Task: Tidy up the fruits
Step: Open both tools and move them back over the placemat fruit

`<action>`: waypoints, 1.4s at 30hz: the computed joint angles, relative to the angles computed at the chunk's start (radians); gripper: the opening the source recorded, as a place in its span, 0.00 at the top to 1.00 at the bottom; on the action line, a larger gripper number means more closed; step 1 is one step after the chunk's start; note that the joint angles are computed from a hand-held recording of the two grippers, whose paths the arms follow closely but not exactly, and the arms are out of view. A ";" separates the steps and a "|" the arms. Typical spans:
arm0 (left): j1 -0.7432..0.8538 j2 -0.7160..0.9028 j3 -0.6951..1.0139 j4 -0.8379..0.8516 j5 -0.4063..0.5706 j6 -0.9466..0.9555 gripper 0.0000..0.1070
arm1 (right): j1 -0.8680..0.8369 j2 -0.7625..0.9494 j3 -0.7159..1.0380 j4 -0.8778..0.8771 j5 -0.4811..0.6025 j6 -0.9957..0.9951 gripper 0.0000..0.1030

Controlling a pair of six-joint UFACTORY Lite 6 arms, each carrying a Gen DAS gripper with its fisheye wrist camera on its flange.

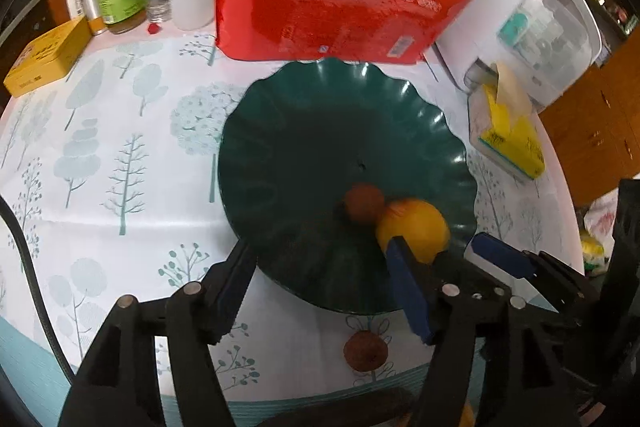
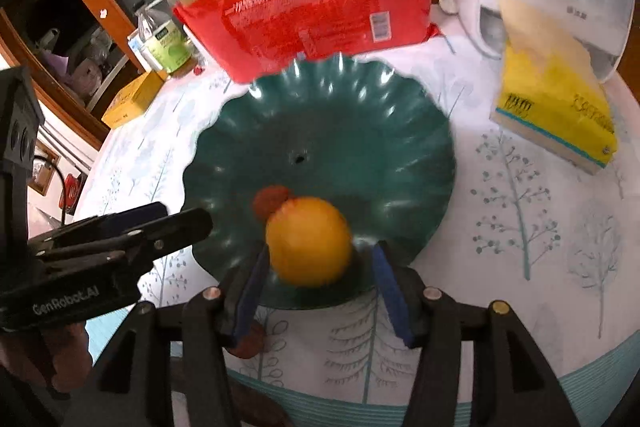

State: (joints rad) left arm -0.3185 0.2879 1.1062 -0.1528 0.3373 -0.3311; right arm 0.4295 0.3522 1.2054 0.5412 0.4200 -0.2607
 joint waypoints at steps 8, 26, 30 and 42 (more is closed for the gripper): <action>-0.028 -0.147 -0.067 0.159 0.057 -0.189 0.38 | -0.010 -0.134 -0.059 -0.063 0.005 0.062 0.44; -0.447 -0.806 -0.314 0.551 0.457 -0.789 0.33 | 0.117 -0.832 -0.383 -0.485 0.152 0.565 0.43; -0.592 -0.898 -0.318 0.618 0.583 -0.898 0.33 | 0.236 -0.995 -0.446 -0.671 0.256 0.822 0.43; -0.955 -1.065 -0.382 0.669 0.837 -1.111 0.33 | 0.980 -1.244 -0.539 -1.162 0.716 1.722 0.43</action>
State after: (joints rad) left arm -1.2735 -0.7770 0.7237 0.5165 1.1746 -1.4417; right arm 1.4099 -0.8915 0.6669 -0.6211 1.1355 1.4609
